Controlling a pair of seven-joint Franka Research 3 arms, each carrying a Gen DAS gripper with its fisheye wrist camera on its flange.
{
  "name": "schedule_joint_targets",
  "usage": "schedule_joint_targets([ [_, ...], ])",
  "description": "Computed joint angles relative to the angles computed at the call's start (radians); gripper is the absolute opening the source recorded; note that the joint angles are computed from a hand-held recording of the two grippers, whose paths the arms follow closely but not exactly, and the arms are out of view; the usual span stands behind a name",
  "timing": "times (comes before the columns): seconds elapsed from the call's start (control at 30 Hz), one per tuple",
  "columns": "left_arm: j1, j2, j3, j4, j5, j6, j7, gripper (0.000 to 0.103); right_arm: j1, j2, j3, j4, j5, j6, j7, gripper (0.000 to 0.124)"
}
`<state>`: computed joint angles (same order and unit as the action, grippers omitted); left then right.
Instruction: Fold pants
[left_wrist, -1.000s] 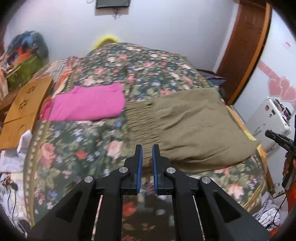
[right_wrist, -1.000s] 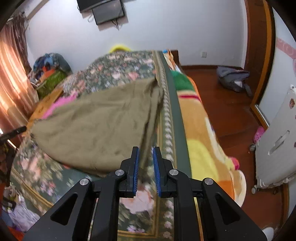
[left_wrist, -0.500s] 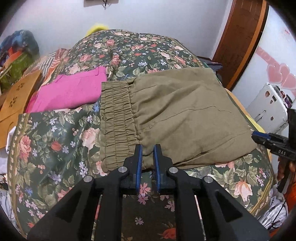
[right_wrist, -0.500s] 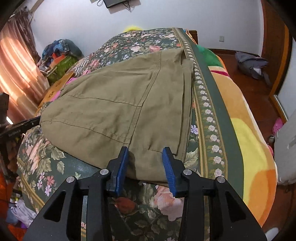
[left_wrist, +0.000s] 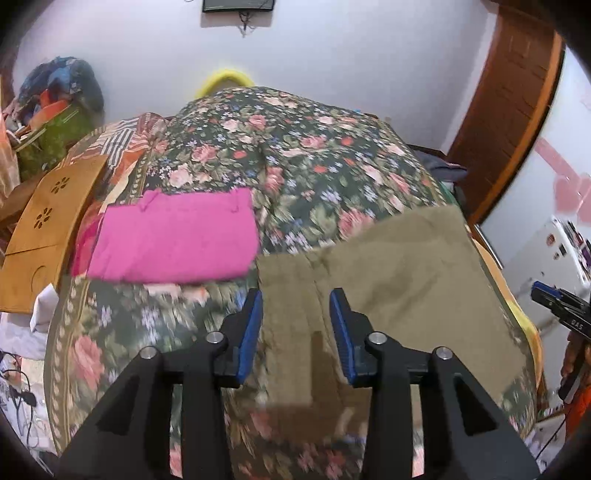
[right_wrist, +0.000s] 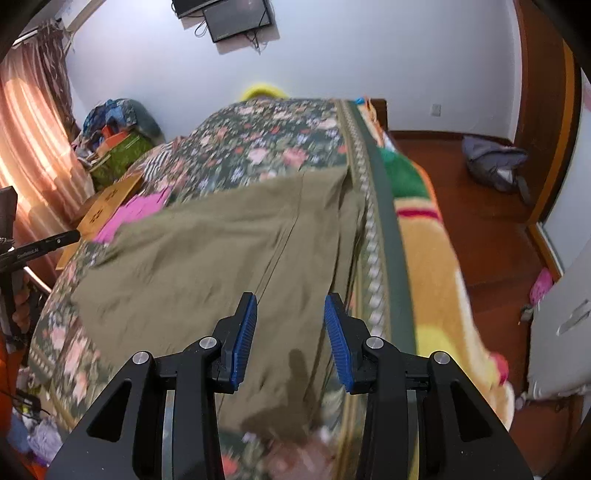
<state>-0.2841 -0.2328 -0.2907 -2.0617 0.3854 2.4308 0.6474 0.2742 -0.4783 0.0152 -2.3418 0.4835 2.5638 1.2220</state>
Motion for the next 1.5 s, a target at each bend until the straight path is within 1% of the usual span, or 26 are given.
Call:
schedule_joint_targets([
  [0.1,0.012,0.055,0.017,0.041,-0.009,0.001,0.020,0.042,-0.008,0.058,0.001,0.053,-0.015,0.021,-0.004,0.035],
  [0.17,0.016,0.091,0.027,0.064,-0.025,0.006,0.040,0.047,-0.013,0.105,0.004,0.091,-0.027,0.035,-0.007,0.037],
  [0.23,0.020,0.130,0.033,0.090,-0.027,0.002,0.057,0.057,-0.018,0.160,0.005,0.138,-0.039,0.045,-0.009,0.038],
  [0.3,0.022,0.169,0.039,0.117,-0.035,-0.001,0.082,0.059,-0.019,0.200,-0.002,0.172,-0.035,0.044,-0.028,0.039],
  [0.37,0.022,0.200,0.044,0.138,-0.047,-0.008,0.111,0.060,-0.021,0.254,-0.006,0.218,-0.026,0.043,-0.042,0.039],
  [0.5,0.024,0.246,0.052,0.160,-0.082,-0.012,0.157,0.061,-0.027,0.358,-0.003,0.308,0.003,0.023,-0.062,0.039],
  [0.6,0.027,0.269,0.056,0.163,-0.113,0.008,0.186,0.067,-0.035,0.437,0.007,0.377,0.005,0.011,-0.066,0.039],
  [0.67,0.028,0.283,0.057,0.172,-0.128,0.008,0.209,0.068,-0.042,0.482,0.014,0.421,-0.017,0.000,-0.046,0.039],
  [0.73,0.026,0.301,0.058,0.186,-0.122,-0.005,0.210,0.073,-0.047,0.524,0.019,0.463,-0.033,-0.020,-0.043,0.039],
  [0.77,0.026,0.308,0.058,0.190,-0.124,-0.007,0.209,0.074,-0.049,0.546,0.021,0.485,-0.045,-0.032,-0.036,0.039],
  [0.83,0.028,0.318,0.058,0.187,-0.147,0.004,0.221,0.075,-0.060,0.585,0.025,0.527,-0.020,-0.070,-0.047,0.039],
  [0.9,0.028,0.320,0.059,0.175,-0.151,0.027,0.217,0.075,-0.071,0.595,0.033,0.534,0.032,-0.085,-0.078,0.039],
  [1.0,0.025,0.319,0.061,0.161,-0.138,0.048,0.195,0.074,-0.079,0.588,0.041,0.519,0.088,-0.074,-0.128,0.037],
  [1.07,0.024,0.315,0.061,0.152,-0.129,0.058,0.177,0.073,-0.075,0.578,0.041,0.504,0.084,-0.052,-0.138,0.026],
  [1.1,0.023,0.314,0.062,0.149,-0.123,0.059,0.169,0.073,-0.075,0.578,0.041,0.504,0.088,-0.045,-0.145,0.022],
  [1.13,0.022,0.313,0.062,0.149,-0.114,0.058,0.161,0.073,-0.075,0.573,0.043,0.499,0.101,-0.037,-0.160,0.015],
  [1.17,0.021,0.314,0.062,0.150,-0.104,0.055,0.154,0.073,-0.073,0.565,0.044,0.490,0.104,-0.026,-0.168,0.012],
  [1.27,0.015,0.320,0.063,0.160,-0.062,0.039,0.131,0.073,-0.049,0.551,0.045,0.462,0.009,0.049,-0.149,0.009],
  [1.3,0.013,0.322,0.063,0.163,-0.047,0.033,0.122,0.073,-0.039,0.541,0.045,0.442,-0.045,0.084,-0.134,0.009],
  [1.4,0.008,0.329,0.064,0.172,-0.009,0.020,0.097,0.073,-0.025,0.548,0.040,0.432,-0.154,0.135,-0.091,0.009],
  [1.5,0.007,0.340,0.065,0.187,0.001,0.004,0.095,0.073,-0.026,0.570,0.034,0.452,-0.201,0.132,-0.060,0.009],
])
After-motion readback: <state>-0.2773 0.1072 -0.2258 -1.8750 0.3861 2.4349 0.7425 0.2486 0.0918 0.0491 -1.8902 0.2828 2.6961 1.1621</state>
